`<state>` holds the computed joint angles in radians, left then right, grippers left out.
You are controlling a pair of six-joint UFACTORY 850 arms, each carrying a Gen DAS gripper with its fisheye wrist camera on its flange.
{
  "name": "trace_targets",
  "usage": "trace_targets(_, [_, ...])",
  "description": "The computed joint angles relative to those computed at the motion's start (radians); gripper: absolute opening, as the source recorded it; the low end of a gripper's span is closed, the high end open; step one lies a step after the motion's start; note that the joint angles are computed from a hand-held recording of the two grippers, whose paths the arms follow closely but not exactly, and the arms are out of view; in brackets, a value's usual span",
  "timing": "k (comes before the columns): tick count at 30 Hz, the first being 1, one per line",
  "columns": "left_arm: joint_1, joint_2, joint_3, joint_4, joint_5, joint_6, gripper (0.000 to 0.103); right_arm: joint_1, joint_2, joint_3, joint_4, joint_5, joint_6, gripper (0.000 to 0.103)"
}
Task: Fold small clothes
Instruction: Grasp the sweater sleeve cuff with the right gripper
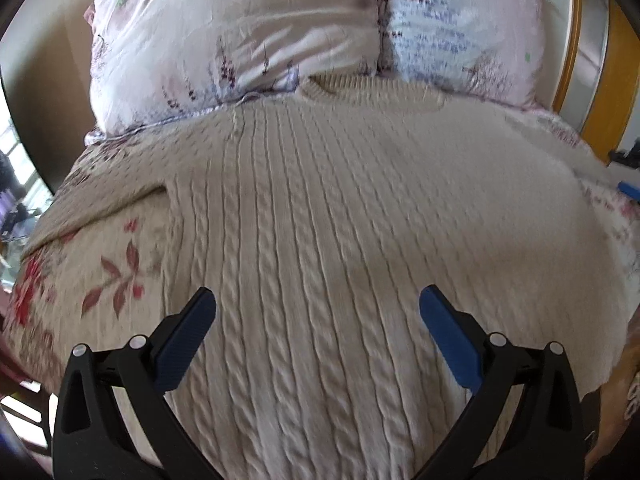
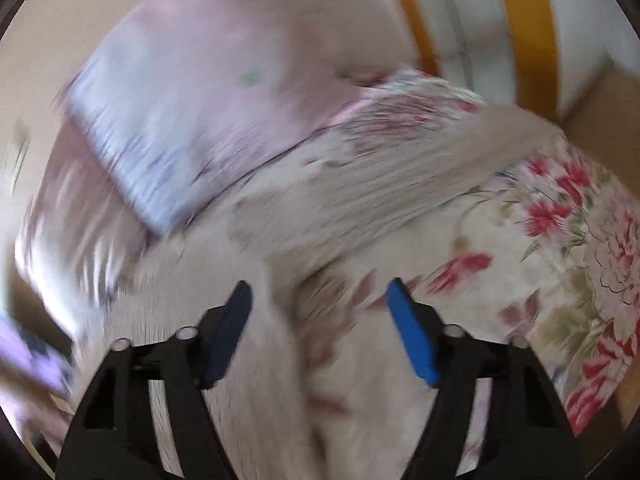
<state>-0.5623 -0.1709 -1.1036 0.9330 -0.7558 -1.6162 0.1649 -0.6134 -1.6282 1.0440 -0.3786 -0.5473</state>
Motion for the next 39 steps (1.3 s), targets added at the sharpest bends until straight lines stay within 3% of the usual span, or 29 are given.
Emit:
trace_targets(1, [0.019, 0.019, 0.016, 0.029, 0.048, -0.015, 0.101, -0.021, -0.042, -0.056, -0.041, -0.036, 0.105, 0.06])
trace_targets(4, [0.067, 0.071, 0.068, 0.147, 0.191, -0.126, 0.101, -0.053, -0.116, -0.151, -0.111, -0.095, 0.295, 0.059])
trace_targets(6, [0.09, 0.086, 0.082, 0.215, 0.233, -0.191, 0.101, -0.067, -0.165, -0.211, -0.126, -0.12, 0.386, 0.059])
trace_targets(14, [0.164, 0.07, 0.046, 0.141, 0.285, -0.103, 0.101, -0.101, -0.271, -0.324, -0.077, -0.125, 0.506, 0.046])
trace_targets(21, [0.194, 0.047, 0.018, 0.102, 0.276, -0.028, 0.101, -0.113, -0.303, -0.366, -0.183, -0.066, 0.612, 0.035])
trace_targets(25, [0.207, 0.031, -0.001, 0.078, 0.266, 0.023, 0.101, -0.112, -0.316, -0.382, -0.263, -0.036, 0.676, 0.015])
trace_targets(27, [0.218, 0.025, -0.007, 0.061, 0.278, 0.042, 0.101, -0.106, -0.317, -0.39, -0.321, -0.03, 0.696, 0.01])
trace_targets(31, [0.263, 0.033, 0.01, 0.021, 0.384, 0.029, 0.101, -0.079, -0.267, -0.352, -0.329, 0.056, 0.589, 0.01])
trace_targets(33, [0.28, 0.042, 0.026, 0.05, 0.432, -0.041, 0.101, -0.064, -0.235, -0.329, -0.194, 0.083, 0.401, 0.01])
trace_targets(36, [0.298, 0.06, 0.055, 0.211, 0.485, -0.266, 0.101, -0.029, -0.195, -0.31, 0.057, 0.081, 0.087, 0.01])
trace_targets(39, [0.303, 0.059, 0.051, 0.218, 0.488, -0.282, 0.101, 0.029, -0.161, -0.291, 0.255, 0.035, -0.214, 0.01])
